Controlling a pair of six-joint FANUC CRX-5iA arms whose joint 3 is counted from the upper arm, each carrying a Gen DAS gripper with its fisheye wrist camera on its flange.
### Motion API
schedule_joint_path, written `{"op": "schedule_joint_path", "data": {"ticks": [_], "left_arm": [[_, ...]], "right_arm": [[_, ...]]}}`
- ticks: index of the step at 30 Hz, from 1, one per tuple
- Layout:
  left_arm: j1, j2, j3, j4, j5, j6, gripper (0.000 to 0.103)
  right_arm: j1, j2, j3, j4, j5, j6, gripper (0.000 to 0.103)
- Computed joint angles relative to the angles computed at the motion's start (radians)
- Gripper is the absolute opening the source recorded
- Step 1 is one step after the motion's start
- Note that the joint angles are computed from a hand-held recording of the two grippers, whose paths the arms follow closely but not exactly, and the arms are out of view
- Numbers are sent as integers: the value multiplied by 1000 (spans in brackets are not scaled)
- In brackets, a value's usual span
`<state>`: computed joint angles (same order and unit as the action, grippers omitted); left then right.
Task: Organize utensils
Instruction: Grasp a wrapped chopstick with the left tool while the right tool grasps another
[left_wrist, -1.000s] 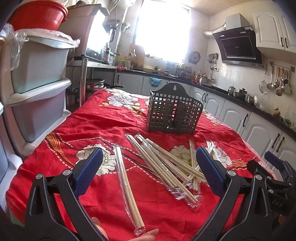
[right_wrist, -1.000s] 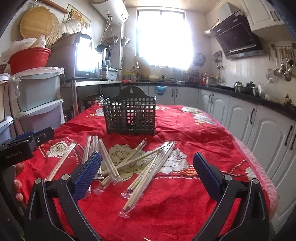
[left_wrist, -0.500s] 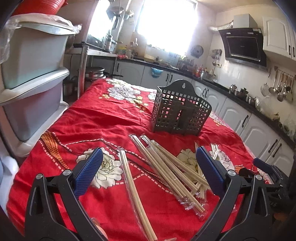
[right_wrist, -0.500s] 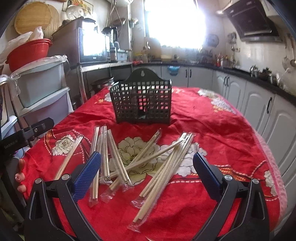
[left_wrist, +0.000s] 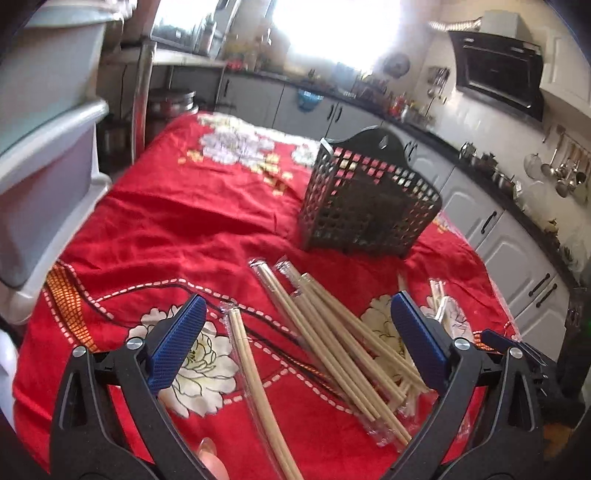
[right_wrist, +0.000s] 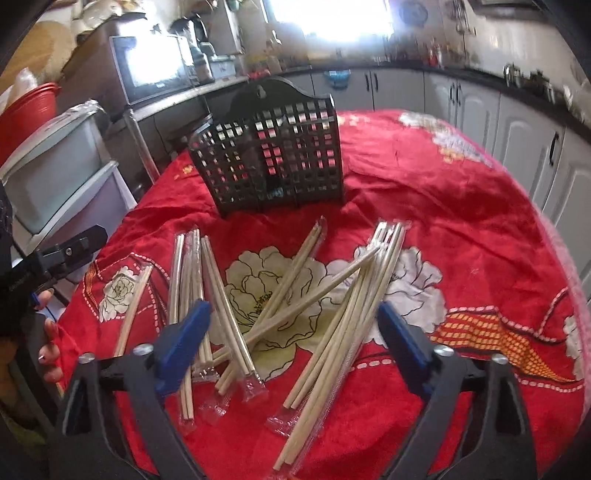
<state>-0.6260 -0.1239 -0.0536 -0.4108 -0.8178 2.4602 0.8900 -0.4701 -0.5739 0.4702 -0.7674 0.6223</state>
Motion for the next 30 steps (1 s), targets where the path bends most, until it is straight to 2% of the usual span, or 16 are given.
{"op": "schedule_joint_path", "data": {"ticks": [3,8,13,17,21,30], "left_arm": [[48,11,-9,72,7,-65,80],[178,33,-71,326,57,-228,65],[261,67,-130,552,91,-383,51],[282,103,-137,637,93,-456,39],[292,128,-148,707,105,-504,37],[329,163,-170,853,136,-578,34]], "right_arm": [[-31,41,51,-103,-13,77,68],[-100,105,146,-307,-46,201,55],[-143,135,191,-392,-66,244,52],[-199,165,234,-469,-85,268,49],[-228,198,267,-482,-88,279,49],[-319,297,356,-574,-80,353,39]]}}
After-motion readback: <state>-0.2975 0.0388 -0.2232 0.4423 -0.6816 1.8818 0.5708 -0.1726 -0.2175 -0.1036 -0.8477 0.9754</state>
